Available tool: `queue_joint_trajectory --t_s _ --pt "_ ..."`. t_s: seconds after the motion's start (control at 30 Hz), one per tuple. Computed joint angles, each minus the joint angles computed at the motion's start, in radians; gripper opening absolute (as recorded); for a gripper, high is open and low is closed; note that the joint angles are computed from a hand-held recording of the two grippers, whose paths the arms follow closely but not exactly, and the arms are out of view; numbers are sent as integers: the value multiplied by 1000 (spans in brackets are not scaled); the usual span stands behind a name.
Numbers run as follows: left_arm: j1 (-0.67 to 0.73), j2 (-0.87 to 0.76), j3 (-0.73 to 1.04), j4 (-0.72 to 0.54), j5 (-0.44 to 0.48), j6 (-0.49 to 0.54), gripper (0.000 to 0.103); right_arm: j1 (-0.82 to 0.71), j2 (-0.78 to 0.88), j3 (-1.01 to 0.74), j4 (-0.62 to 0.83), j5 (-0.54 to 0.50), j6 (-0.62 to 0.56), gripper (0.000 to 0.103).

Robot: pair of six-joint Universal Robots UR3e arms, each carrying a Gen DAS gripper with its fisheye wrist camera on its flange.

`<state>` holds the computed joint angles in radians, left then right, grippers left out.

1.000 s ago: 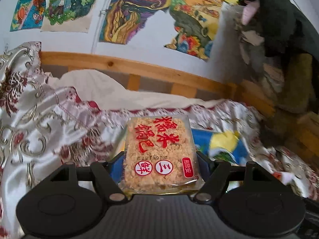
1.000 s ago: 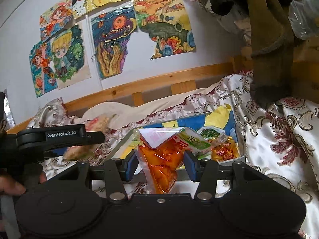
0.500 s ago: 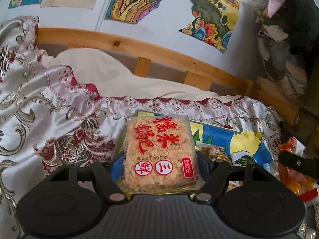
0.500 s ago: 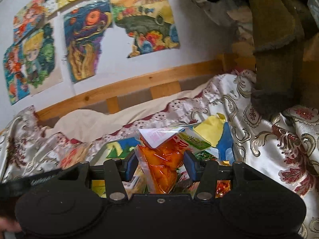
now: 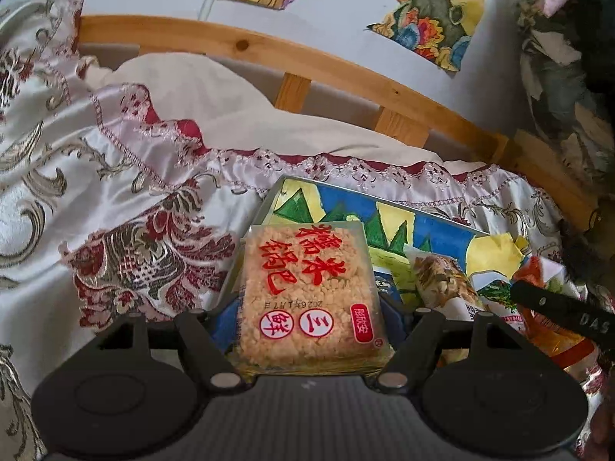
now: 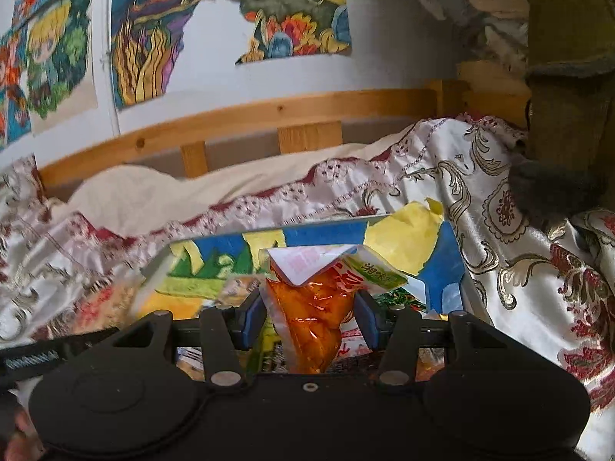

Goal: Organize snacks
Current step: 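Carry the rice-cracker and orange packets over the tray and lower them in with both tools, then open both tools to release the packets into the tray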

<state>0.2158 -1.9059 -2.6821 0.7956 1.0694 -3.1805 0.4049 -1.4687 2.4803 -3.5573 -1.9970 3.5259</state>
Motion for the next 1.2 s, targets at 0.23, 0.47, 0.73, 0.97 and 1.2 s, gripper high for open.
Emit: queue_joint_trajectory --t_s 0.23,0.47,0.73,0.97,1.2 --pt "-10 0 18 -44 9 12 76 -11 11 -33 59 36 -18 52" --pt "-36 -7 33 -55 35 20 77 -6 24 -48 84 53 -33 52" --pt "-59 -31 45 -47 54 33 77 6 41 -57 88 52 -58 53" --pt "-61 -28 46 -49 51 29 76 19 48 -60 74 44 -78 56" --pt "-40 20 30 -80 30 21 79 34 7 -58 105 31 -75 63"
